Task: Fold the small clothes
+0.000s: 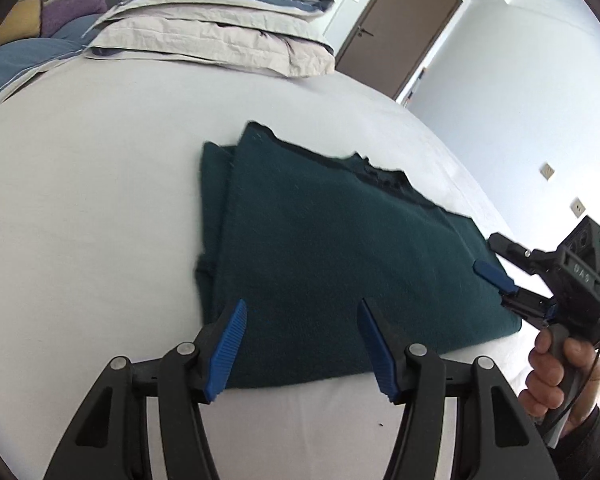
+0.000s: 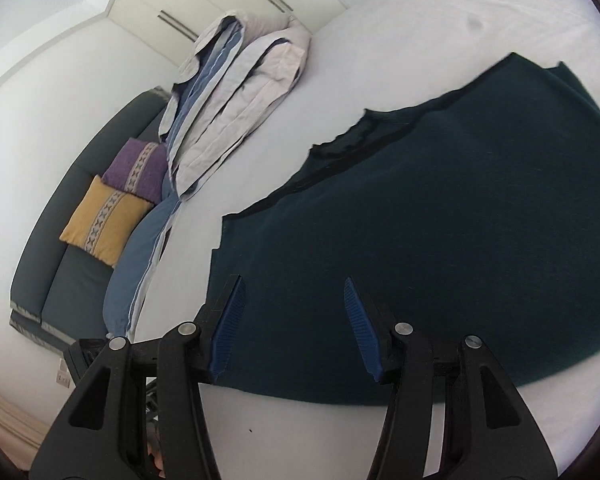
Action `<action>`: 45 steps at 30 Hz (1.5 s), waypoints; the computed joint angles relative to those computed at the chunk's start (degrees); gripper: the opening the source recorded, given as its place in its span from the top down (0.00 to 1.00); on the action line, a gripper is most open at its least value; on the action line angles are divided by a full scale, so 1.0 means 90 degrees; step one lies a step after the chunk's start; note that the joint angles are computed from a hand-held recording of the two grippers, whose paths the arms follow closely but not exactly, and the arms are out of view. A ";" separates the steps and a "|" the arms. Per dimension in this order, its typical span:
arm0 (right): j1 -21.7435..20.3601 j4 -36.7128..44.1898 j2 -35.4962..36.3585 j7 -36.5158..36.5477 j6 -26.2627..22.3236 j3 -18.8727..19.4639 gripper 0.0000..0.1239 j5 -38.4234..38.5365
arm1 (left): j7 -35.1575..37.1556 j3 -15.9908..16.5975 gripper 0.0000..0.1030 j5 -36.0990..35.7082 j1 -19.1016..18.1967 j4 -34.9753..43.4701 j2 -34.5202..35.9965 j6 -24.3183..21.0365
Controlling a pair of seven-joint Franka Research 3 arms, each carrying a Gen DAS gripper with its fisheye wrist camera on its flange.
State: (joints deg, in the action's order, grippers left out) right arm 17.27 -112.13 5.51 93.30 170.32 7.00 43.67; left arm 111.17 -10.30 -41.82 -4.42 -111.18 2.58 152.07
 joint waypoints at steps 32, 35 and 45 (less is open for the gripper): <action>-0.0735 0.2126 0.1713 -0.2523 -0.1392 0.0550 0.58 0.3462 | -0.0819 -0.0991 0.58 -0.1877 0.1936 0.3559 0.3140 -0.4001; -0.0718 0.2282 0.1799 -0.2331 -0.1555 0.0519 0.58 0.3202 | -0.0641 -0.0950 0.58 -0.2015 0.1957 0.3281 0.2939 -0.3964; -0.0660 0.3219 0.2636 -0.0436 -0.2346 0.0337 0.60 0.1248 | -0.0310 -0.0677 0.80 -0.1489 0.1674 0.2990 0.2623 -0.3657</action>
State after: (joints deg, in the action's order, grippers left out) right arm 11.33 -83.16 29.24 89.37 149.20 10.03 54.90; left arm 108.39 -16.40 -55.22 10.65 -84.27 26.19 119.16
